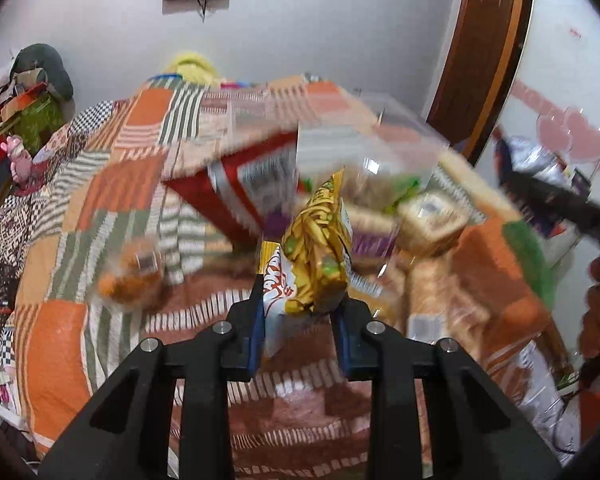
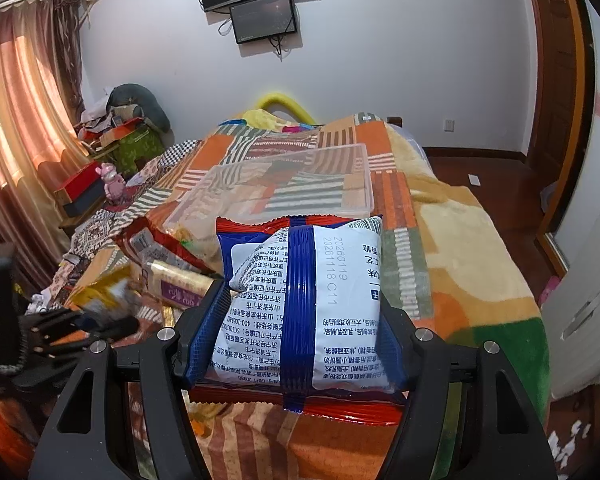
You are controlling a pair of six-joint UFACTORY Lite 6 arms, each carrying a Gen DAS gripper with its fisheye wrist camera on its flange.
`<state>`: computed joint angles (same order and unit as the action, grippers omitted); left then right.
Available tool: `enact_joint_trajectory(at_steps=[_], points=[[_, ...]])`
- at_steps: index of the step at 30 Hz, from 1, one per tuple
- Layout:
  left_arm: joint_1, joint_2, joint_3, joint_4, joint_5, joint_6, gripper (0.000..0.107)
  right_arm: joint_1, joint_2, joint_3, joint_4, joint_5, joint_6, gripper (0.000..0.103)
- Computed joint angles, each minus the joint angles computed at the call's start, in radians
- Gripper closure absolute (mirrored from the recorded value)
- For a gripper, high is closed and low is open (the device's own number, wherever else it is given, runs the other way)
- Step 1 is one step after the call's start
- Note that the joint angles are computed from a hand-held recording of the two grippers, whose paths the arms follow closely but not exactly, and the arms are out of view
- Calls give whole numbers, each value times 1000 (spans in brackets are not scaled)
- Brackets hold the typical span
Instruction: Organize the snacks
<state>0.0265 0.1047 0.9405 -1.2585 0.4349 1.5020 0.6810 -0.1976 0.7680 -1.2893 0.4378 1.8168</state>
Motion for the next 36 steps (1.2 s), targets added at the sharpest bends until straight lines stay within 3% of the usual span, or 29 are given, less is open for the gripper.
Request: enact_joint_trajectory(at_steps=[5, 9, 19, 29, 36], points=[[0, -8, 129, 28, 55, -76, 78, -8, 44, 74, -31, 12, -11, 39], [-30, 61, 277, 70, 39, -153, 78, -31, 107, 160, -58, 7, -34, 39], [-126, 411, 738, 406, 17, -565, 78, -118, 346, 409, -32, -27, -127, 39], [-175, 849, 1357, 809, 219, -1051, 78, -195, 582, 644, 250, -51, -424, 39], [-192, 1038, 1655, 905, 331, -1167, 75, -210, 669, 739, 404, -31, -595, 38]])
